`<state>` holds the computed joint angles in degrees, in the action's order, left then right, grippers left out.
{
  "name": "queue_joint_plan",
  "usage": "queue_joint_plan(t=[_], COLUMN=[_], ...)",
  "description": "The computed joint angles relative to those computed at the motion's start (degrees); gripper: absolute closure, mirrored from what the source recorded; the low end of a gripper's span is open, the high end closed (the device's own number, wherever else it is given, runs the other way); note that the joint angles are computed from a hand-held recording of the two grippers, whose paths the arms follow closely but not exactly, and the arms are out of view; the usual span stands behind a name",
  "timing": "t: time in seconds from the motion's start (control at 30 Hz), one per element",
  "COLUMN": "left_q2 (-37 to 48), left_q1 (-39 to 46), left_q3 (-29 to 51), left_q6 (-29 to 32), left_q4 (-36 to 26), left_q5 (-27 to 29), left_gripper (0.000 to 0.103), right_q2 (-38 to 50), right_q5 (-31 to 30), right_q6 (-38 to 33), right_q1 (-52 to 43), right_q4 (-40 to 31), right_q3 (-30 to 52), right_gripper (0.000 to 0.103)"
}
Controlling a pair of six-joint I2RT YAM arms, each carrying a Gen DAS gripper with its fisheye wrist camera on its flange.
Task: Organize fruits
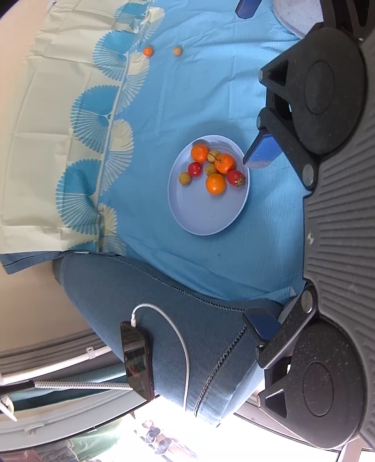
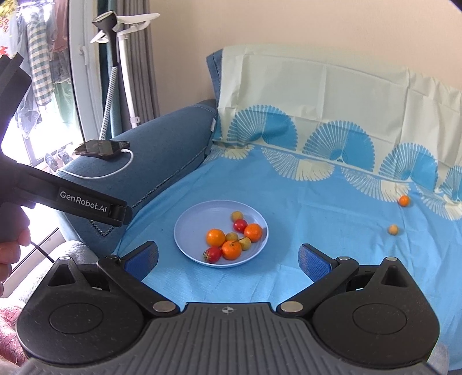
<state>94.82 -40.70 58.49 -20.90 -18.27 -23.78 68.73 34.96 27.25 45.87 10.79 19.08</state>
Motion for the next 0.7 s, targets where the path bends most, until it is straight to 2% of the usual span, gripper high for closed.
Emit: queue_joint_plan(t=[0.23,0.4,0.5,0.6,0.7], left_q2=[8.66,16.02,22.14,29.62,38.83], left_q1=[0.68,1.47,1.46,1.07,0.57], left_q3=[9.72,20.12,28.82,39.84,54.29], left_q6=[-0.33,-1.37,-1.47,-1.33,-1.55], left_q4=[-4.64,-10.28,-14.9,-20.56,-27.7], left_q5=[3.61,5.36,5.04,4.61,4.88], left_gripper=[0.0,0.0,0.0,0.0,0.0], right_q2=[0.78,6.86,17.25,32.05,46.56], right_q5=[-4.85,-10.04,-15.22,-20.56,-22.92], right_q6=[1.08,-1.82,-5.84,-9.15,-10.59], right_q1=[-9.41,-24.79,-38.04,-51.22,-59.84], right_q4=[4.36,13.78,24.63,34.54,34.83], right_q3=[-3.33,-5.24,-3.94,2.33,15.18], right_gripper=[0.001,0.001,0.001,0.001,0.001])
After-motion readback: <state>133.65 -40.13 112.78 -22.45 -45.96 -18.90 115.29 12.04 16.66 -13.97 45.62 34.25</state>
